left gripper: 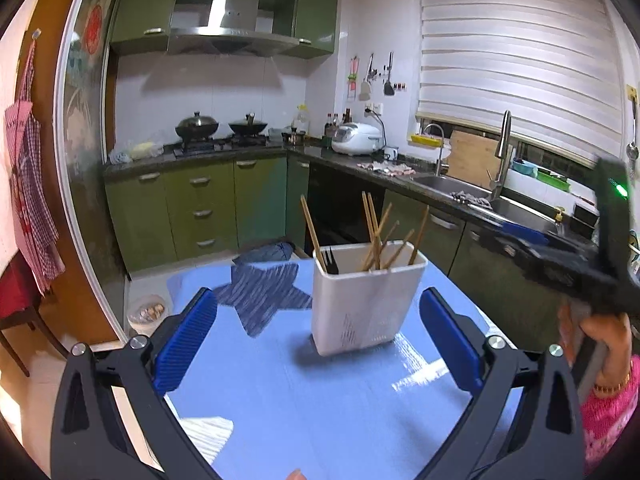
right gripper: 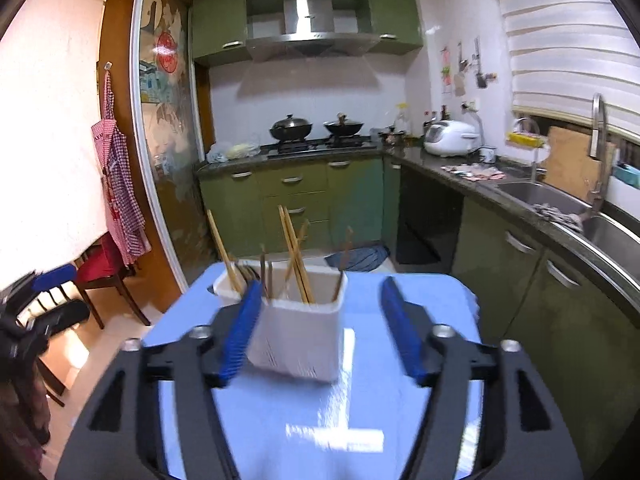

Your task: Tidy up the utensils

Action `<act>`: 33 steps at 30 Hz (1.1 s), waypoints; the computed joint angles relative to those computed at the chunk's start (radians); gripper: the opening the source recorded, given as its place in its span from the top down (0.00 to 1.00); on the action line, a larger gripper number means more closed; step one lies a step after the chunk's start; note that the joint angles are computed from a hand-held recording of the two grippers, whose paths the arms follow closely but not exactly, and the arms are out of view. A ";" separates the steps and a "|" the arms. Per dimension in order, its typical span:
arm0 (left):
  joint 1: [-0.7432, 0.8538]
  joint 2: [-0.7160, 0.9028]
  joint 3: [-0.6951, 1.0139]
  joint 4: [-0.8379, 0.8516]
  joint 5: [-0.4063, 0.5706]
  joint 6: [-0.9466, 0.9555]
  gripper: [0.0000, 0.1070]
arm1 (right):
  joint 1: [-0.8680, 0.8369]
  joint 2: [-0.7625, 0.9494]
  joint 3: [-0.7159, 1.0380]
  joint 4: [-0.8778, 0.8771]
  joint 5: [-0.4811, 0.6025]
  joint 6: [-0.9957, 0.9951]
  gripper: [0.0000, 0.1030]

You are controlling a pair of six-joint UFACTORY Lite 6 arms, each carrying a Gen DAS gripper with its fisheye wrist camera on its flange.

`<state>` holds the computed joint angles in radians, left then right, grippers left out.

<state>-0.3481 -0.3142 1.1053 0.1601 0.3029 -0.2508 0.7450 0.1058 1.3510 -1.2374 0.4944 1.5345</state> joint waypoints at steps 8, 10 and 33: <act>-0.019 -0.124 -0.146 0.032 0.003 -0.090 0.10 | 0.310 -0.260 -0.382 -0.187 0.323 0.339 0.04; -0.044 -0.167 -0.173 0.101 0.029 -0.163 0.10 | 0.390 -0.322 -0.445 -0.182 0.399 0.387 0.04; -0.360 -0.523 -0.252 0.500 0.457 -0.569 0.10 | 0.936 -0.410 -0.378 0.019 0.983 0.378 0.04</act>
<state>-0.7078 -0.8370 0.8536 0.6602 0.7601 -0.8194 1.6809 -0.3041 0.9732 -1.2183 1.4775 1.9128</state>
